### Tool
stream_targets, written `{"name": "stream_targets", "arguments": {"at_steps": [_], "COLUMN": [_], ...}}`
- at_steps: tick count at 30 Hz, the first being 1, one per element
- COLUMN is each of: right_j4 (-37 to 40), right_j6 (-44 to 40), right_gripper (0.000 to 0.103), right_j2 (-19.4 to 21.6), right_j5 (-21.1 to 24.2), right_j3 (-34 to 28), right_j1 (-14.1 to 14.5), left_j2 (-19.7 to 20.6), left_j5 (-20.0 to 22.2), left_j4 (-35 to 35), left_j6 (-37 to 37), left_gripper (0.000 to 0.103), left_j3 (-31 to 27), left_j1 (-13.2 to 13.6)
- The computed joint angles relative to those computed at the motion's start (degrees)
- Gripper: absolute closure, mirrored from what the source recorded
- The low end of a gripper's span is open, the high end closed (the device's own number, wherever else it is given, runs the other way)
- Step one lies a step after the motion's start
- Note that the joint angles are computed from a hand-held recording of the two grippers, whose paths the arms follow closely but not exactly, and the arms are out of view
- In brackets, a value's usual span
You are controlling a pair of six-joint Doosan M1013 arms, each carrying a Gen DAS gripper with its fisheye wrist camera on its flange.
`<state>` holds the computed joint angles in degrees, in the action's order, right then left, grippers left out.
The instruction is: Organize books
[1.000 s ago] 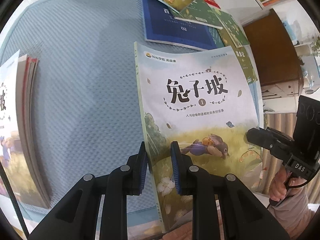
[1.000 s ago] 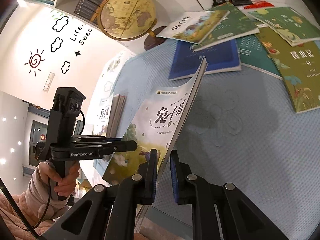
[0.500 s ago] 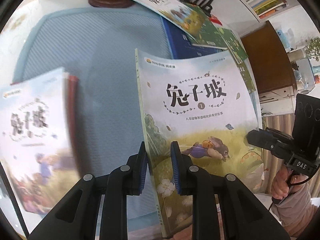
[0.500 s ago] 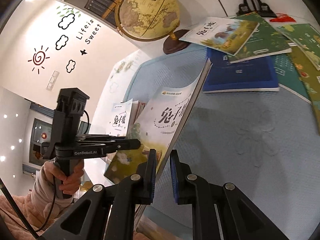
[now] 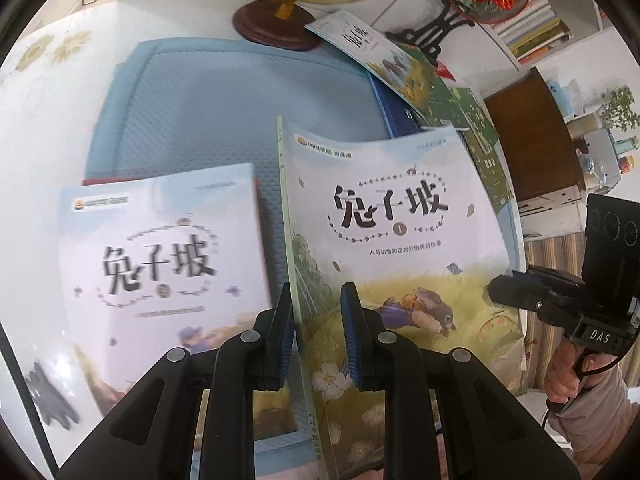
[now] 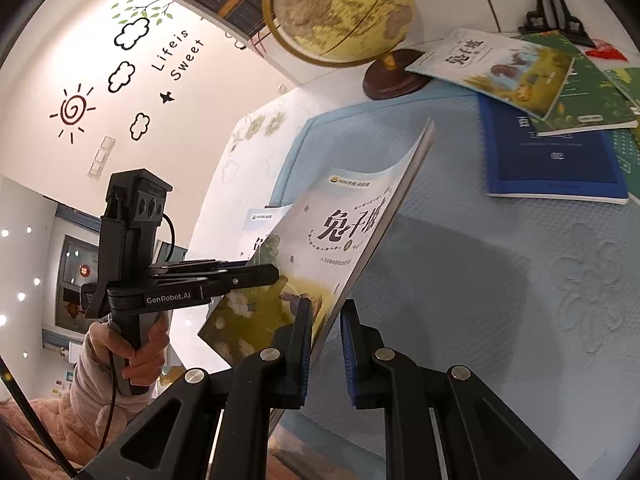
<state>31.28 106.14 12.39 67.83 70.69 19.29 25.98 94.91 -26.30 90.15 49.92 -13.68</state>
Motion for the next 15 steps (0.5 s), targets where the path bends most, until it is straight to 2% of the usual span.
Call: {"name": "stream_targets", "arguments": {"at_steps": [6, 15], "right_j4": [-2.96, -2.66], "right_j6": [1.53, 2.22], "right_gripper": [0.088, 0.088], "right_j2": [3.35, 8.01], "right_j5": [3.91, 6.46], "right_j3": [-4.97, -9.8], "right_j1": [2.52, 4.83], "left_j2": [0.19, -0.89], "left_j5": [-1.28, -2.57], "left_j4": [-1.62, -1.71], "left_j6": [0.55, 0.95], "left_gripper": [0.084, 0.084], "left_j3": [0.39, 3.14], "left_j1": [2.09, 5.38]}}
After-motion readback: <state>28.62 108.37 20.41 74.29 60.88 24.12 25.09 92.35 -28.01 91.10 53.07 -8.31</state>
